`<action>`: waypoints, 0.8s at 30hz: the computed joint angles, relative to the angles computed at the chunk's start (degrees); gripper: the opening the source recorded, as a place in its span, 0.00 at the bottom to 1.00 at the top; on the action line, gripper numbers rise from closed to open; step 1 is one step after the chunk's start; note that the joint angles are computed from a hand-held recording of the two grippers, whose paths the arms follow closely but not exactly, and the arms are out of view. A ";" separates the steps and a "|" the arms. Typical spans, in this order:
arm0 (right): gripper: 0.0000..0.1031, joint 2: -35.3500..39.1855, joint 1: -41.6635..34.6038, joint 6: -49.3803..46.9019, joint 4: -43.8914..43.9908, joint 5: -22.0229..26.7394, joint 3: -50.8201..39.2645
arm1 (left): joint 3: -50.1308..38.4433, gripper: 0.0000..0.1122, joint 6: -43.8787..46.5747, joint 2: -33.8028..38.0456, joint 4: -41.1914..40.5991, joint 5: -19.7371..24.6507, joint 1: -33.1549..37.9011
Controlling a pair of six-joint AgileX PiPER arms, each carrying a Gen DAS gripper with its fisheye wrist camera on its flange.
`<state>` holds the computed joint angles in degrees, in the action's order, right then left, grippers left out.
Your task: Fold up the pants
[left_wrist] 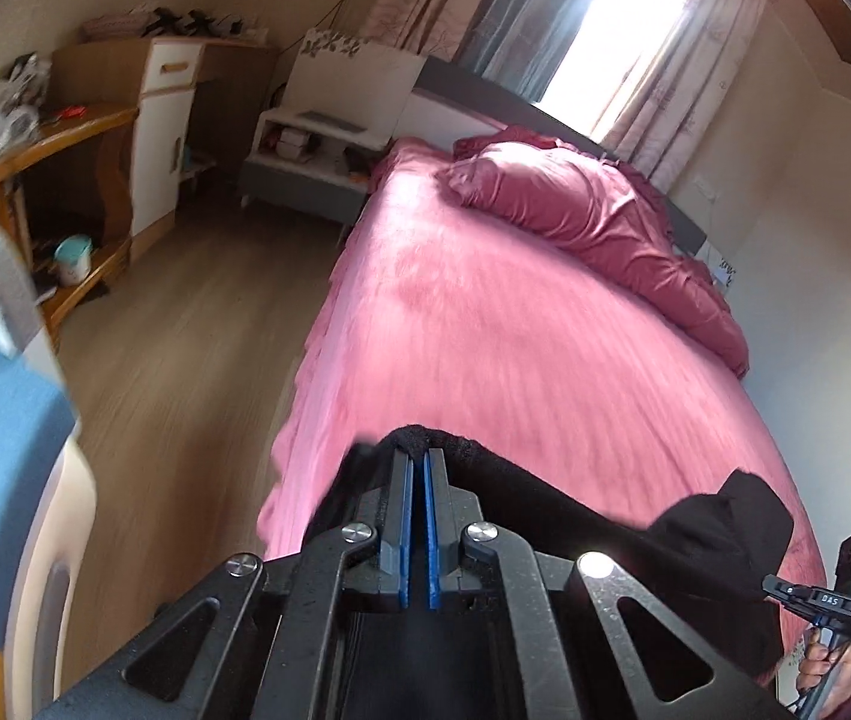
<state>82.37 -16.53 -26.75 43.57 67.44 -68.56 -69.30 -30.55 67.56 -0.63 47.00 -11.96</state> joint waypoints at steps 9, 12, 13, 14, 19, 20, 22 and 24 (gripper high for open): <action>0.06 -3.80 0.23 -3.79 -4.19 -7.17 18.01 | 25.05 0.10 -9.17 -13.24 -11.10 -0.34 0.11; 0.06 -2.43 -0.93 -5.02 -2.72 -8.84 20.08 | 31.88 0.26 -4.85 -18.10 -23.54 -1.43 7.39; 0.06 -1.62 -1.20 -5.20 -1.99 -9.44 20.36 | 34.57 0.29 -2.23 -20.48 -28.66 -1.80 10.73; 0.06 -0.52 -1.11 -5.04 -1.47 -9.62 19.75 | 36.49 0.31 0.14 -22.18 -32.75 -1.82 13.70; 0.10 3.34 -5.98 -8.15 3.83 -8.03 20.70 | 40.18 0.44 7.30 -23.69 -44.32 -2.23 20.36; 0.10 4.53 -6.66 -8.63 4.95 -7.68 20.53 | 39.89 0.44 6.93 -22.45 -44.19 -2.91 19.60; 0.11 5.90 -7.84 -9.13 6.07 -7.32 20.37 | 38.55 0.42 5.53 -19.02 -43.05 -4.42 17.45; 0.11 8.23 -8.78 -9.58 6.75 -6.89 19.12 | 38.01 0.42 5.94 -16.85 -42.97 -5.44 15.56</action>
<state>90.60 -25.32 -36.32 50.32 60.55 -49.44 -31.29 -24.61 50.71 -43.60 41.56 3.61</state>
